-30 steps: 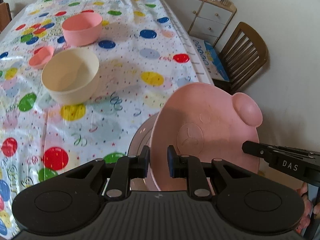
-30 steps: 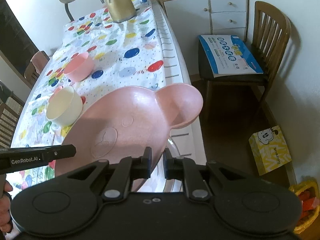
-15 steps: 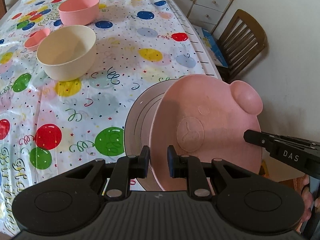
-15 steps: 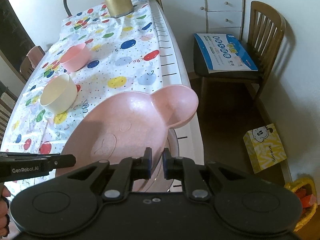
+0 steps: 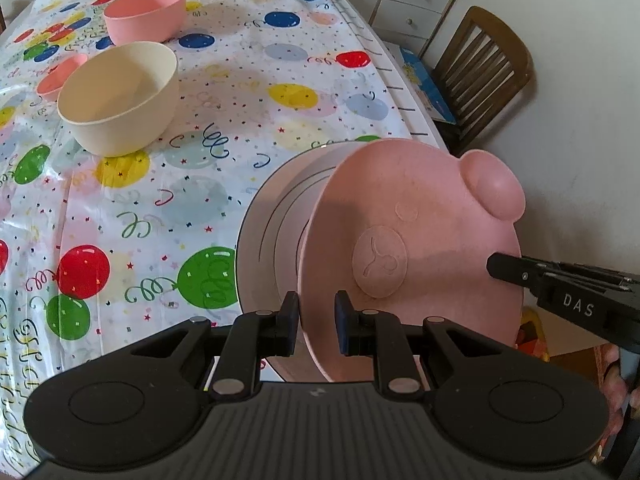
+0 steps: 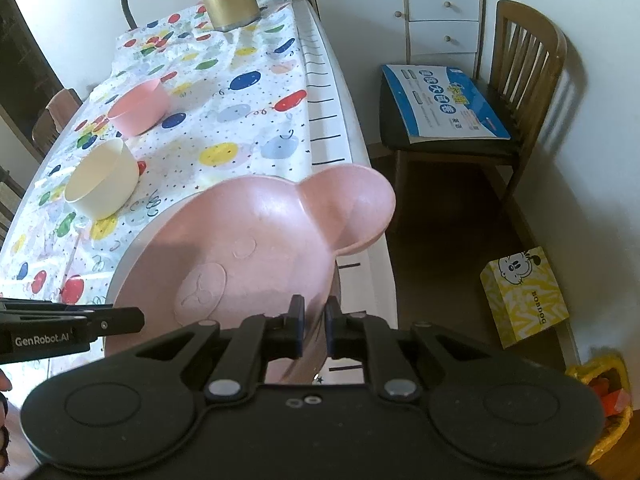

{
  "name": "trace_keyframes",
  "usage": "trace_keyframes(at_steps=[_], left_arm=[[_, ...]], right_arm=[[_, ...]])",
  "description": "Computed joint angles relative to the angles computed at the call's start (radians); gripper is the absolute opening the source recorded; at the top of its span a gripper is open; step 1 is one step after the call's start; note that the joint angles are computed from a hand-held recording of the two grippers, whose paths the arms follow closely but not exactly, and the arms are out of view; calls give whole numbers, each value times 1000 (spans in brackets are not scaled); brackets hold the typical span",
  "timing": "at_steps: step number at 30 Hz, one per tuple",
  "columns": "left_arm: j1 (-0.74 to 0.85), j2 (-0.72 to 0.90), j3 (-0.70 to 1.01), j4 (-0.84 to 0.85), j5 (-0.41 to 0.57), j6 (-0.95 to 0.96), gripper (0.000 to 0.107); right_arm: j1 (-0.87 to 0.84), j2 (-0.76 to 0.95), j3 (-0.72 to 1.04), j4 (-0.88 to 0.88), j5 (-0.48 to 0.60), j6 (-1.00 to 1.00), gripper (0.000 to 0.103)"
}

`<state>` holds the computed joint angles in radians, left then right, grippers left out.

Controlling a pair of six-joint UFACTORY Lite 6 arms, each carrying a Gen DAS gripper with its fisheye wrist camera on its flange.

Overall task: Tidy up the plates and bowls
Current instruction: 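Lower the bear plate onto the white plates and open both grippers, then pull both grippers back and move them toward the cream bowl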

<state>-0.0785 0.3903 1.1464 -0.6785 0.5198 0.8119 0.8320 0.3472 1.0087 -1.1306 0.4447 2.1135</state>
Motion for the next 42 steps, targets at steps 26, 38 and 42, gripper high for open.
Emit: trace_keyframes(at_steps=[26, 38, 42], left_arm=[[18, -111, -58, -19, -7, 25, 19], [53, -278, -125, -80, -47, 59, 56], [69, -331, -140, -93, -64, 65, 56]], right_arm=[[61, -94, 2, 61, 80, -116, 42], [115, -71, 122, 12, 146, -170, 65], [131, -48, 178, -8, 186, -188, 78]])
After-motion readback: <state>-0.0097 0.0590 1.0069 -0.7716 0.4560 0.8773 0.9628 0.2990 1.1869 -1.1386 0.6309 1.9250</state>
